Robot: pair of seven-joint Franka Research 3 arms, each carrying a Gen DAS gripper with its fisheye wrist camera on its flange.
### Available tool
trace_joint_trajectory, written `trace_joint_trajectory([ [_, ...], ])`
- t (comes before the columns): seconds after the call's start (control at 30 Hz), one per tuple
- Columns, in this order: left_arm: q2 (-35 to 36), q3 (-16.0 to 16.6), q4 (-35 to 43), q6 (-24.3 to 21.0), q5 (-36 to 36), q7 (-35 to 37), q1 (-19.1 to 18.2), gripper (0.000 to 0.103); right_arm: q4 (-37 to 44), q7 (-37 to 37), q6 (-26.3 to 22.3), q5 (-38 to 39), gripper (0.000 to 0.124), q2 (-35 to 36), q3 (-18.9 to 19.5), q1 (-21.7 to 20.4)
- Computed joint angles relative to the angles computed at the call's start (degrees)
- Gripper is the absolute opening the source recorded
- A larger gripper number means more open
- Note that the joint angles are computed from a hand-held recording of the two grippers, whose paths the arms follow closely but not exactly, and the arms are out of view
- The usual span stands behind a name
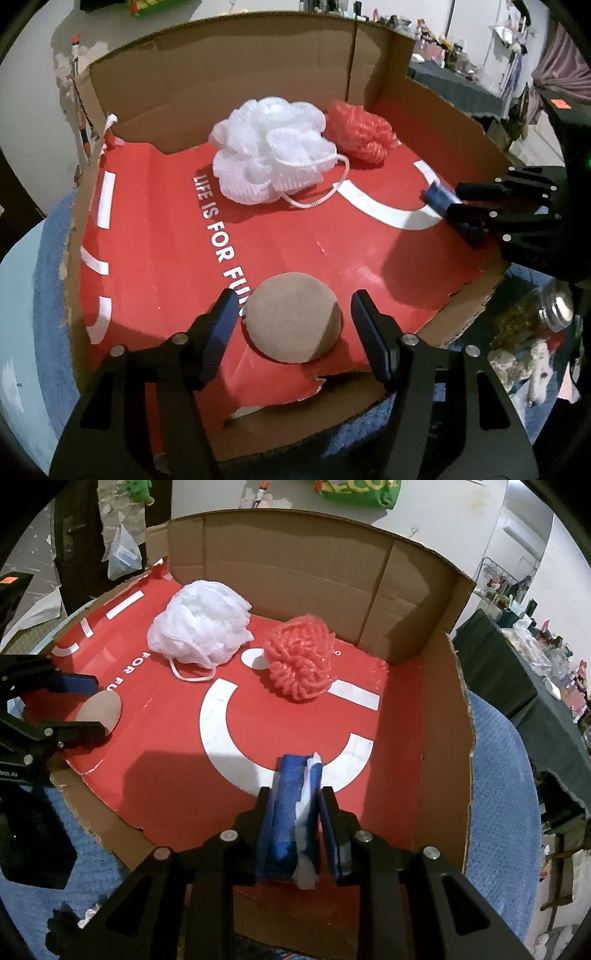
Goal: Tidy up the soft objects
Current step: 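Carry the sponge and blue packet into the red box and release both, then withdraw both tools from the box back toward the remaining items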
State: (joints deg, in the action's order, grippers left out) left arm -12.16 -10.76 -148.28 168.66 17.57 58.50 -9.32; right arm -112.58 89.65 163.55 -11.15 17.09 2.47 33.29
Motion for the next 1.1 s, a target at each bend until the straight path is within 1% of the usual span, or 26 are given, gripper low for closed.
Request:
trace_joint_trajectory([
  [0.07,-1.0,0.6,-0.7,0.4,-1.4,0.6,-0.8,0.063,-0.2,-0.2,0.2,0.5,0.029,-0.3,0.2,-0.2],
  [0.1,-1.7,0.3,-0.9,0.3,-1.4,0.2,-0.8,0.064,-0.4,-0.5,0.4,1.2,0.029,-0.5,0.6,-0.5],
  [0.13,-2.2,0.0,-1.1,0.3,-1.1,-0.3,-0.5,0.065,-0.6,-1.1,0.6,2.1,0.032,-0.8,1.0,-1.0],
  [0.2,-4.0,-0.8,-2.0,0.7,0.0,-1.7,0.0,0.068,-1.5,-0.6,1.6,2.1,0.037,-1.8,0.8,-0.8],
  [0.27,-5.2,-1.9,-2.4,1.1,1.1,-3.6,0.7,0.069,-2.6,0.2,2.7,1.6,0.046,-3.1,0.5,-0.5],
  [0.33,-7.3,-2.6,-3.4,1.7,1.9,-5.4,0.8,0.07,-3.8,-0.2,3.9,2.6,0.048,-4.6,1.1,-1.2],
  [0.4,-9.6,-3.5,-4.5,2.2,2.9,-7.3,1.3,0.076,-5.3,-0.3,5.0,3.5,0.048,-6.4,1.7,-1.7],
  [0.43,-11.1,-4.6,-5.3,2.6,3.9,-8.7,2.1,0.077,-6.3,-0.7,5.7,4.3,0.05,-7.6,2.1,-2.1],
  [0.5,-13.8,-6.7,-6.3,3.1,5.6,-11.6,3.3,0.08,-8.5,-1.8,7.2,6.0,0.059,-9.9,3.1,-3.0],
  [0.53,-15.4,-7.3,-7.0,3.2,6.1,-12.8,3.5,0.081,-9.9,-2.0,8.5,6.5,0.065,-11.3,3.5,-3.3],
  [0.6,-18.2,-8.4,-8.0,3.2,6.8,-15.1,3.4,0.085,-12.7,-3.9,10.8,9.1,0.069,-14.2,4.8,-4.1],
  [0.67,-21.0,-10.0,-9.1,3.6,7.7,-17.5,3.7,0.086,-15.3,-5.7,12.5,11.8,0.075,-16.8,5.9,-4.5],
  [0.73,-23.9,-12.0,-9.9,3.4,8.6,-20.2,4.3,0.09,-18.6,-8.0,15.1,15.1,0.081,-20.1,6.8,-4.5],
  [0.77,-25.4,-13.0,-10.4,3.5,9.0,-21.5,4.5,0.094,-19.9,-8.5,16.2,15.9,0.084,-21.4,7.2,-4.5],
  [0.83,-28.6,-15.3,-11.5,3.8,9.9,-24.8,5.2,0.096,-22.4,-10.6,17.7,19.0,0.092,-23.9,7.1,-3.5],
  [0.93,-32.5,-17.9,-13.0,3.9,10.8,-29.1,5.6,0.096,-26.6,-14.8,21.0,24.6,0.098,-27.7,4.8,0.9],
  [1.0,-34.8,-19.4,-13.9,3.6,11.1,-31.9,5.3,0.096,-29.3,-14.8,23.1,25.9,0.099,-29.9,5.6,1.1],
  [1.07,-37.4,-21.5,-14.6,2.4,11.7,-34.9,5.2,0.097,-32.5,-14.3,25.6,26.8,0.103,-32.5,6.2,1.6],
  [1.1,-38.8,-23.0,-14.7,1.2,12.1,-36.5,5.3,0.097,-33.8,-13.8,26.7,27.1,0.103,-33.5,7.4,0.7],
])
